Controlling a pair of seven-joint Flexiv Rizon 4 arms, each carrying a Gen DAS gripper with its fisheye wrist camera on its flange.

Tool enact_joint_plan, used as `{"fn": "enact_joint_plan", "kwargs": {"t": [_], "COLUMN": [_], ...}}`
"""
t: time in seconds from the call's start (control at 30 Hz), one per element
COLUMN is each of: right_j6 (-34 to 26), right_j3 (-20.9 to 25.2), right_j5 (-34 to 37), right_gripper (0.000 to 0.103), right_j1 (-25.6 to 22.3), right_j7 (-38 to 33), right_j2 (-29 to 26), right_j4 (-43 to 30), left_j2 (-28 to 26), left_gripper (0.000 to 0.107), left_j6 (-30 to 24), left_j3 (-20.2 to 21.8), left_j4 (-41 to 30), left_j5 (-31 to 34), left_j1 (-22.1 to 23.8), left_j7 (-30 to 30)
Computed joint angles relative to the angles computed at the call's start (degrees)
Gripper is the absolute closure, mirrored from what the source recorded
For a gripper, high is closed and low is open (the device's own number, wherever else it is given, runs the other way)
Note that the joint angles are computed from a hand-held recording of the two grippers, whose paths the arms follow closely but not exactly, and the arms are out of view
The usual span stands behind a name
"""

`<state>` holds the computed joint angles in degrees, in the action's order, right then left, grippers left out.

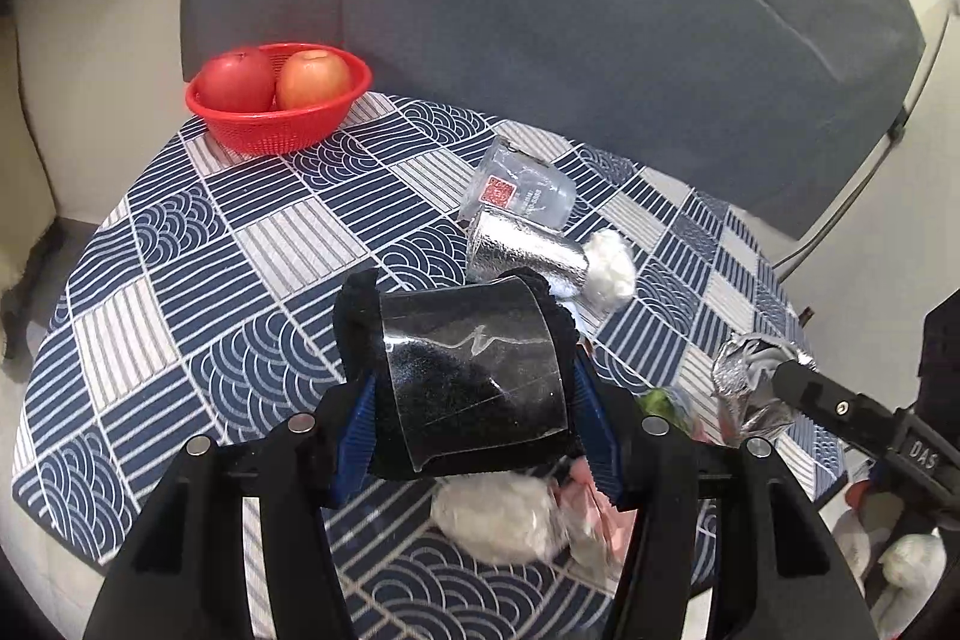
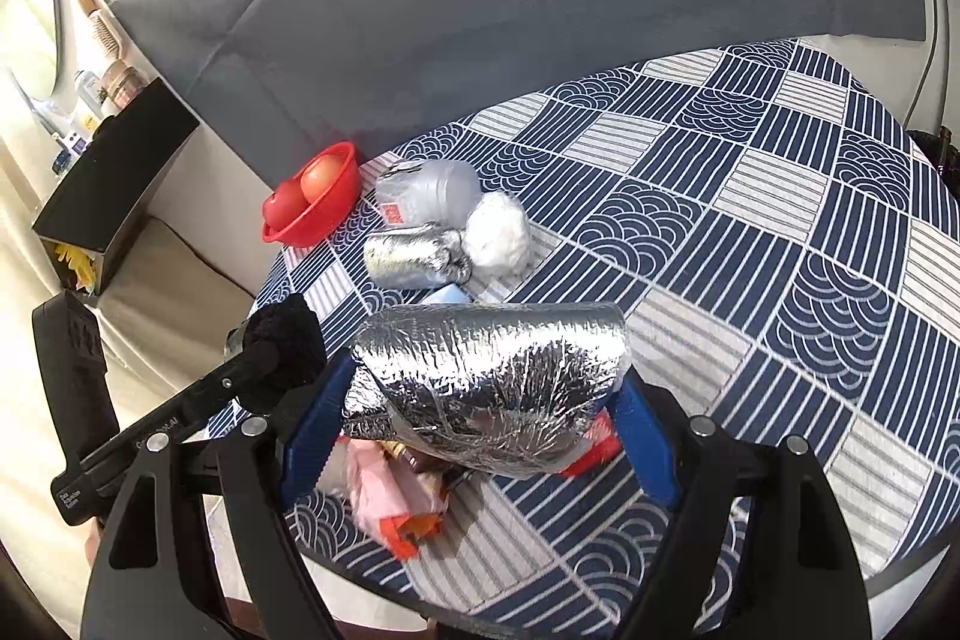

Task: Collect trash
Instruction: 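Close the right tool on the foil bundle while the left tool grips the black pouch, then lift both held items off the table and carry them over the bin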

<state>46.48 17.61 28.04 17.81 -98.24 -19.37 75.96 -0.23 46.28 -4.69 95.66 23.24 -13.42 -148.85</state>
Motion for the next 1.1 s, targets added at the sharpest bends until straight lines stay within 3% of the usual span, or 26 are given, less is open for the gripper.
{"fn": "enact_joint_plan", "kwargs": {"t": [0.47, 1.1], "right_j6": [1.41, -0.22], "right_j3": [-0.26, -3.44], "right_j5": [7.26, 11.42], "right_gripper": [0.022, 0.022], "right_j1": [-2.23, 0.53], "right_j7": [-4.02, -8.33], "right_j2": [7.70, 18.61], "right_j4": [9.48, 22.42], "left_j2": [6.07, 11.44], "left_gripper": [0.051, 0.051], "left_j6": [4.41, 1.41], "left_j3": [-2.94, -8.48], "left_j4": [5.63, 11.23], "left_j5": [2.67, 1.52], "left_j1": [-0.32, -2.06], "left_j7": [-3.46, -5.42]}}
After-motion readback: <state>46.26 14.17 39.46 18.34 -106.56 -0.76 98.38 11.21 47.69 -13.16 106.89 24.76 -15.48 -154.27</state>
